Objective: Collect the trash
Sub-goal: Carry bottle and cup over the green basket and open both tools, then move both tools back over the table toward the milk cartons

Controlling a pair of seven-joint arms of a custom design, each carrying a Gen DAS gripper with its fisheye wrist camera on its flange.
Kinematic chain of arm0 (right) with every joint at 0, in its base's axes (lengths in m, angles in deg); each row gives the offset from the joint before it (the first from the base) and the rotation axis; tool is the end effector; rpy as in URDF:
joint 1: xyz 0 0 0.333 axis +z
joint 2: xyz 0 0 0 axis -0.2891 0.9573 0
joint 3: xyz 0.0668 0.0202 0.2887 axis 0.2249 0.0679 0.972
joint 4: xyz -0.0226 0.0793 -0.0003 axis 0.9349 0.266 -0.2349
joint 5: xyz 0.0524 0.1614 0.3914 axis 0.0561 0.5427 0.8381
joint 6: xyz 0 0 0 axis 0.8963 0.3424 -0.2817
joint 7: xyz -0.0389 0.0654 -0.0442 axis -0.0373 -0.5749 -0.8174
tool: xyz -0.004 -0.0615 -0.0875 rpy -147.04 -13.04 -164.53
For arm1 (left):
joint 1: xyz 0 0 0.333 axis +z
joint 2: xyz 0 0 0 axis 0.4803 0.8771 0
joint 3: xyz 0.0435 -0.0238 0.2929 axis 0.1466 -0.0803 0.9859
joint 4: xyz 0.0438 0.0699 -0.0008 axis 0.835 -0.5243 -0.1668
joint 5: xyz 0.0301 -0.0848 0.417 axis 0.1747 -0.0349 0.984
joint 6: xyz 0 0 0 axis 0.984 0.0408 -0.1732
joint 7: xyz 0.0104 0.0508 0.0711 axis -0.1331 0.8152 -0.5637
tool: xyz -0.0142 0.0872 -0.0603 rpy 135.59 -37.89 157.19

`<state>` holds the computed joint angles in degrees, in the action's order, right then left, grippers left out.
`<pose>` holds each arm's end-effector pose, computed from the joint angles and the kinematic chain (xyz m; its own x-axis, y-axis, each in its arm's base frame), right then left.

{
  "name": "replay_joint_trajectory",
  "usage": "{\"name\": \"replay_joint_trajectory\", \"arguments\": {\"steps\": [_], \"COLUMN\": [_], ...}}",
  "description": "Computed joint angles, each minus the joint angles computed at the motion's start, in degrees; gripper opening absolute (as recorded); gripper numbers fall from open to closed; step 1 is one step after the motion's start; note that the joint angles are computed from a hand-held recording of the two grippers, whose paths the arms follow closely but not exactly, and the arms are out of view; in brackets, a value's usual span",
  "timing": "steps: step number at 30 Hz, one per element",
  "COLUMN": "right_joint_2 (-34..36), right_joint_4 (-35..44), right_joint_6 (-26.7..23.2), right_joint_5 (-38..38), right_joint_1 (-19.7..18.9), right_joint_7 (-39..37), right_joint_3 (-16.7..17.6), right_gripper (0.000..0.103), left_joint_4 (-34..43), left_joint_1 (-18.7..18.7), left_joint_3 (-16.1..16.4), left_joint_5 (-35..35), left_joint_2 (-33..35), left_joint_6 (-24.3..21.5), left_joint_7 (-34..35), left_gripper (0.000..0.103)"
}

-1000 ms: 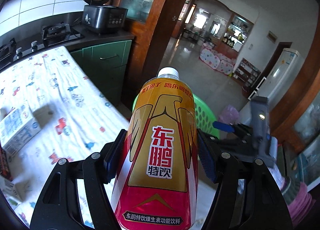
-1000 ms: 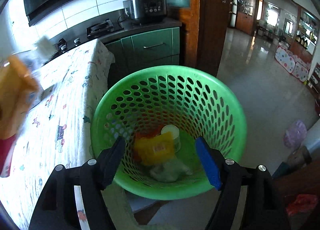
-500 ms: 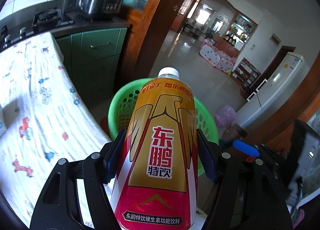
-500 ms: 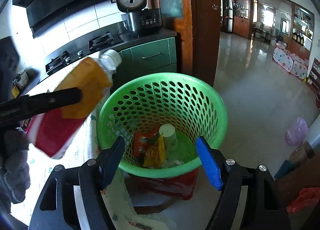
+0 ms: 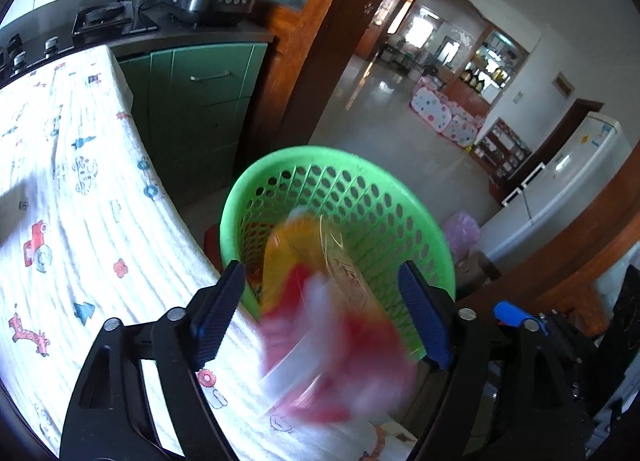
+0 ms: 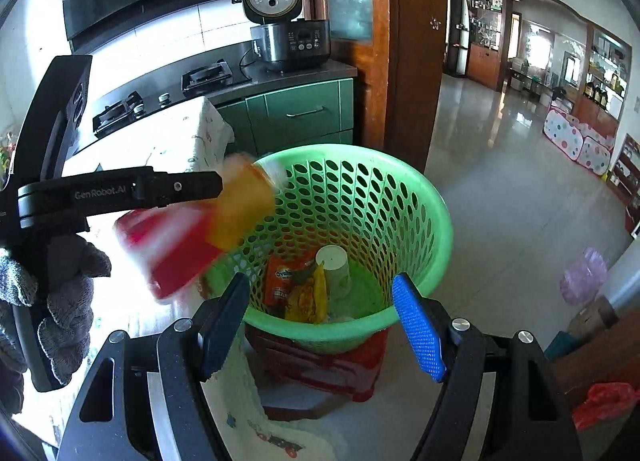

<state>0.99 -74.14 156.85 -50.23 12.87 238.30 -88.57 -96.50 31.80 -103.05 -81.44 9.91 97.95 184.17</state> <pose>0.5847 0.3669 0.4249 0.0307 -0.9980 -0.0559 -0.7082 0.0177 -0.7058 0.6978 -0.1281 0.4091 -0.3792 -0.8351 0.3986 -0.7765 0.0529 -0.6279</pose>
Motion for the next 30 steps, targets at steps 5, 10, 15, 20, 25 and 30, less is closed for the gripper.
{"name": "replay_joint_trajectory", "arguments": {"steps": [5,10,15,20,25,30], "right_joint_2": [-1.0,-1.2,0.1,1.9,3.9,6.4], "right_joint_4": [-0.7,-0.2,2.2,5.5,9.5,13.2], "right_joint_6": [-0.3,-0.6,-0.4,-0.4,-2.1,-3.5], "right_joint_5": [-1.2,-2.0,-2.5,-1.7,-2.3,-0.6], "right_joint_1": [0.3,0.7,1.8,3.6,6.2,7.5], "right_joint_7": [0.4,-0.3,-1.3,-3.4,-5.4,-9.1], "right_joint_3": [0.2,1.0,1.5,1.7,1.4,1.3], "right_gripper": [0.071,0.072,0.076,0.078,0.08,0.08], "left_joint_4": [-3.8,-10.6,-16.8,-20.6,-22.9,-24.1], "left_joint_1": [0.0,-0.3,-1.5,-3.3,-4.7,-4.7], "left_joint_3": [0.3,1.5,4.6,8.6,11.9,13.6], "left_joint_5": [-0.5,-4.1,-10.4,-14.3,-15.9,-15.5], "left_joint_2": [-3.7,-10.1,-16.8,-21.7,-24.5,-25.3], "left_joint_6": [2.8,8.5,11.9,13.8,15.7,17.3], "left_joint_7": [2.6,7.9,12.7,14.7,14.8,13.4], "left_gripper": [0.08,0.085,0.09,0.091,0.093,0.093]}}
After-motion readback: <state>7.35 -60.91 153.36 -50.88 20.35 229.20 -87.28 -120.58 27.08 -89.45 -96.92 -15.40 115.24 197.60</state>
